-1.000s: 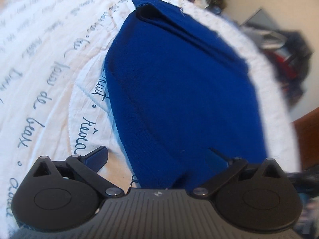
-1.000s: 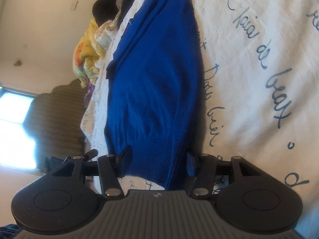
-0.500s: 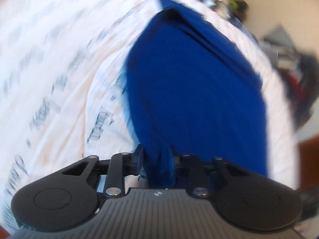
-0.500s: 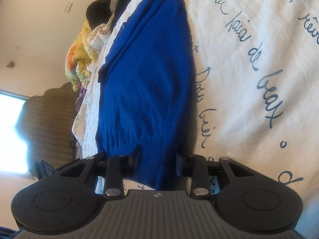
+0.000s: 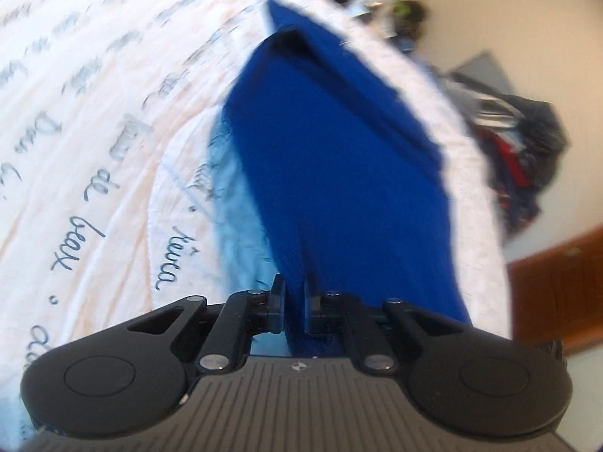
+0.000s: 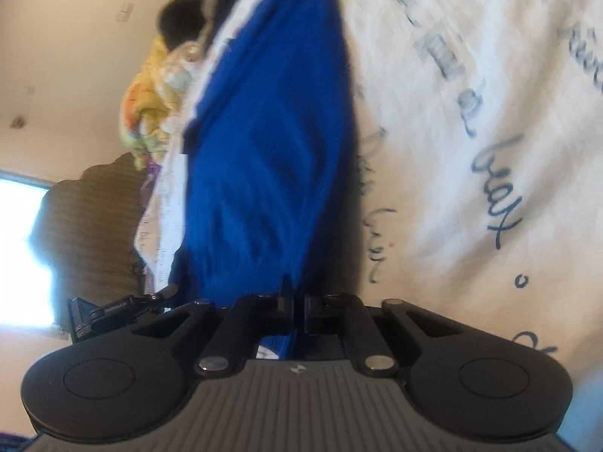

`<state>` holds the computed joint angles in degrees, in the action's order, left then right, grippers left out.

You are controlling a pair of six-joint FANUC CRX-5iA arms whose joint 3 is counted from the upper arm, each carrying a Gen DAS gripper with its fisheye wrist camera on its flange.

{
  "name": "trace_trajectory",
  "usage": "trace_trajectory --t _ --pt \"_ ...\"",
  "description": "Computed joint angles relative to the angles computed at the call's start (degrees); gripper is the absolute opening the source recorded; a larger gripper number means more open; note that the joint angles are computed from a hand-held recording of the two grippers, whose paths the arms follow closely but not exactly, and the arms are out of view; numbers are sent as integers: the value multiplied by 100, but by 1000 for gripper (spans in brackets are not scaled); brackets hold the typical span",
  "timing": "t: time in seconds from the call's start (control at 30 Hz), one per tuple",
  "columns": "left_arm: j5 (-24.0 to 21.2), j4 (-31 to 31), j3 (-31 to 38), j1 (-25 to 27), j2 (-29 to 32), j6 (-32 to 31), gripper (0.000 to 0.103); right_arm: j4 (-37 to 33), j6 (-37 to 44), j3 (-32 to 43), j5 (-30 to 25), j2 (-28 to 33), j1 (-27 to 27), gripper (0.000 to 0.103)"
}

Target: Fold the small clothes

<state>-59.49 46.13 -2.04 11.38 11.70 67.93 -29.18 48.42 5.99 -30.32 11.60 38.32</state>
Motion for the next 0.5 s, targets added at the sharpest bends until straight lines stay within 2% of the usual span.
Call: trace_trajectory --t 0.07,0.13,0.3,0.33,0.37,0.4,0.47,0.5 --pt "-45 231 -299 112 -233 -320 9 834 -359 -350 237 -397 180 4" --pt "-120 230 -494 160 -269 -284 10 1444 -605 -396 -73 -547 232 3" --pt "231 -22 -777 114 -254 -35 10 1149 -392 81 -924 -73 87 4" --pt "225 -4 -807 151 -273 -61 12 1187 -440 43 -889 -40 116 3" --pt "230 -115 -753 188 -275 22 12 1088 -481 -114 -629 -104 120 3" --pt "278 -284 -705 231 -317 161 5 1166 -675 -289 -397 -177 161 4" --pt "323 -708 -534 376 -414 360 4 1841 -1426 -698 64 -333 369 7" --pt "455 -1041 -369 375 -485 594 6 2114 -1719 -699 -38 -345 413 10"
